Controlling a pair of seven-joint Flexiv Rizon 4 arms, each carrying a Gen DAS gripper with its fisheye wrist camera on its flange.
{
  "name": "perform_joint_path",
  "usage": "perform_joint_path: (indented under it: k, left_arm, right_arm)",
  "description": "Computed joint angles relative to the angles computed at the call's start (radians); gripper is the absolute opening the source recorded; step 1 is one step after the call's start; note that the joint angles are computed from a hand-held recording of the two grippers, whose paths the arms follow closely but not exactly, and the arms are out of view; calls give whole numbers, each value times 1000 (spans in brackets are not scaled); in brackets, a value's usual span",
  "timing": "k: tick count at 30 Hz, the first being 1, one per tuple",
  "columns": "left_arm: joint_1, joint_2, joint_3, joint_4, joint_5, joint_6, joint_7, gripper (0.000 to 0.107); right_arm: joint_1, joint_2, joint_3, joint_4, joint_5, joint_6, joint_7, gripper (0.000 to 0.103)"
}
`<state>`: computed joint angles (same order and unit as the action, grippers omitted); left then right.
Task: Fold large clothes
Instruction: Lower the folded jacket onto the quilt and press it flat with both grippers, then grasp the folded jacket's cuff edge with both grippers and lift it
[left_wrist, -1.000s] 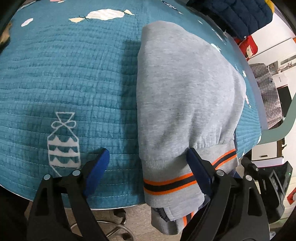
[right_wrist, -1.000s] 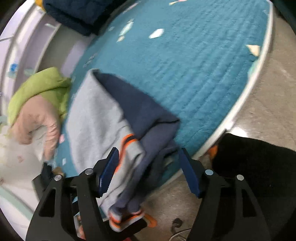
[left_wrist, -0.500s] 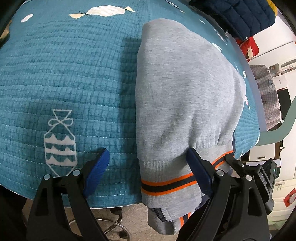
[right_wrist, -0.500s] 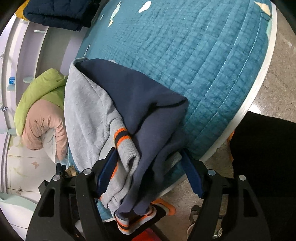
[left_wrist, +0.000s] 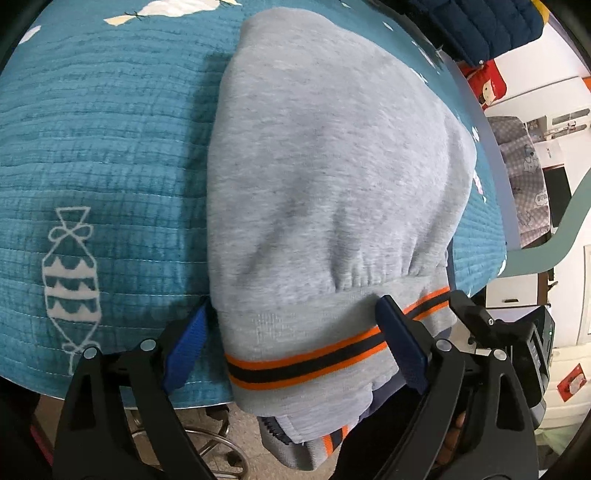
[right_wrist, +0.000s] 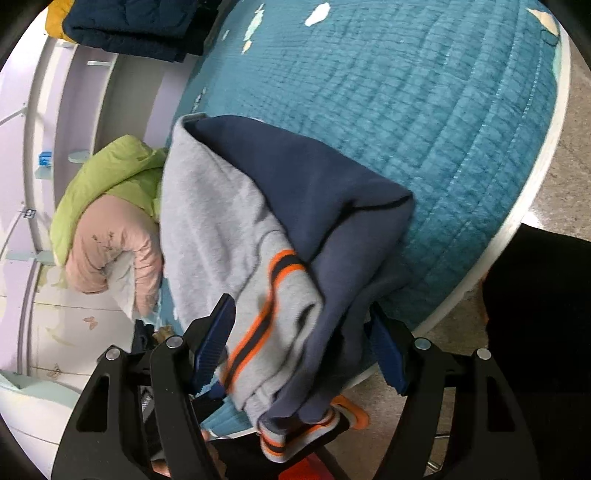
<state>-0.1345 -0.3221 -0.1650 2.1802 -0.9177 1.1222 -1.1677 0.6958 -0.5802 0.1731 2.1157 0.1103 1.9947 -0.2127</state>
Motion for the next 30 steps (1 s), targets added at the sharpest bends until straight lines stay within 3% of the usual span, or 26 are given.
perform_joint_path:
  k: [6,10,12,15,19,21,23,28,30]
  left_arm:
    - [2,-19,1,-21,10,-16,-28,92]
    - [-10,-48,7,-53,70,-8,-89,97]
    - [-18,-53,13,-67,118,-2,-133,97]
    - [-21,-52,6,-81,173,8,-144,95]
    - [-31,-55,22,-97,276,14,-196,86]
    - [-29,-45,25,-97,316,24,-197,76]
    - [-29,-30,26,-89,345,42,-191,63]
    - [-47,14,44,-75,443,114,-186,53]
    - [-55,37,56,-63,484,142,-195,51]
  right_arm:
    - [-12,-17,-5,-37,-8,-63,31,68]
    - [-36,-51,12,-69,-48,-32,17,83]
    - [-12,-54,-12,-76,-43,-18,3,82]
    - [6,-55,-30,-87,-42,-17,-21,53]
    - [-35,-80,7,-117,-83,-28,-32,35]
    - [11,-54,-46,-124,-89,-82,-59,29]
    - [109,-18,-156,-135,-88,-164,-89,26]
    - [324,15,-402,-147,-106,-222,-103,23]
    - [341,12,-421,-153,-104,-188,-112,23]
